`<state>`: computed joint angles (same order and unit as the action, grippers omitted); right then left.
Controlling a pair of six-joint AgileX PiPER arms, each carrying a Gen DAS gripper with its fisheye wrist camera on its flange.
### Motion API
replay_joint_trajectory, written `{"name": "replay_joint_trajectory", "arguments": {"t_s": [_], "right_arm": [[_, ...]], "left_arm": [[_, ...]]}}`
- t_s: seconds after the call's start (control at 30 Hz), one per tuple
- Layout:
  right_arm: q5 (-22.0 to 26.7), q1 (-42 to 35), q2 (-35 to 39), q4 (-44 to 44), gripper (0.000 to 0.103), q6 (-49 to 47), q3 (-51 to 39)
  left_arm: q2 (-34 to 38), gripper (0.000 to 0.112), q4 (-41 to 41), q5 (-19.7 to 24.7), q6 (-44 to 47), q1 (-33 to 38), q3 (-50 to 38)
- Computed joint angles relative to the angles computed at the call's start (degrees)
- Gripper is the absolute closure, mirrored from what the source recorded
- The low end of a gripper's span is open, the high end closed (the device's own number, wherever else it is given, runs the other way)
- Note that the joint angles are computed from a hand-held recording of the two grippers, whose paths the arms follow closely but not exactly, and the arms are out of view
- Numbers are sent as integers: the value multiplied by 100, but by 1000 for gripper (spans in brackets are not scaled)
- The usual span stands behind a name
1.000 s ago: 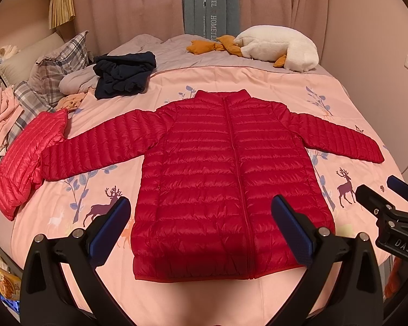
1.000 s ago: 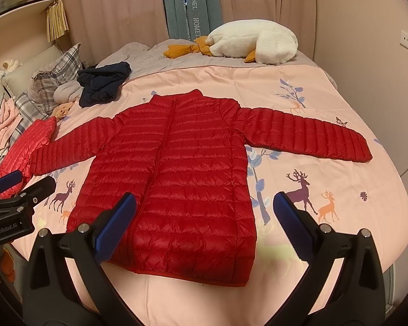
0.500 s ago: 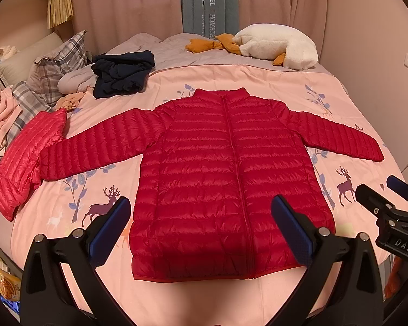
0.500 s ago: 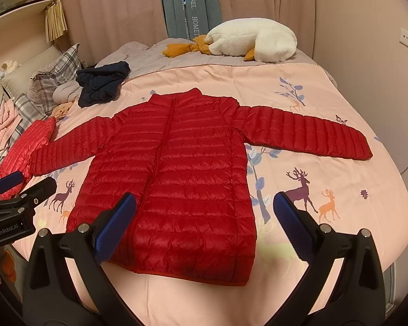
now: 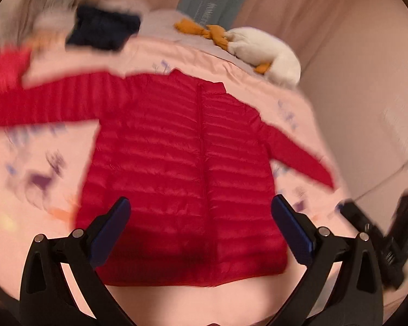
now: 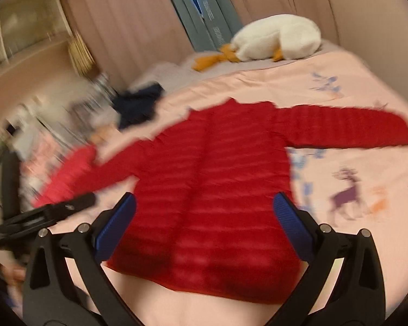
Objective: Fold large clothes
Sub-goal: 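Grasp the red jacket's sleeve cuff with the left tool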
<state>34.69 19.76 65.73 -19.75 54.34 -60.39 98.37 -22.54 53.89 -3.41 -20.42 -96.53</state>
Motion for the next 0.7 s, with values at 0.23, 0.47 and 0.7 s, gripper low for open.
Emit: {"name": "replay_joint_trajectory", "arguments": {"t_s": [0.23, 0.47, 0.7], "right_arm": [[-1000, -304, 81, 534, 2, -542, 305], [-1057, -635, 595, 1815, 2, -2174, -41], [-839, -922, 1259, 2778, 2, -2943, -525]], "left_arm": [[586, 11, -1162, -1476, 244, 1376, 688], [1988, 11, -1188, -1812, -429, 2739, -438], [3362, 11, -981, -1508, -907, 3585, -2039]]}}
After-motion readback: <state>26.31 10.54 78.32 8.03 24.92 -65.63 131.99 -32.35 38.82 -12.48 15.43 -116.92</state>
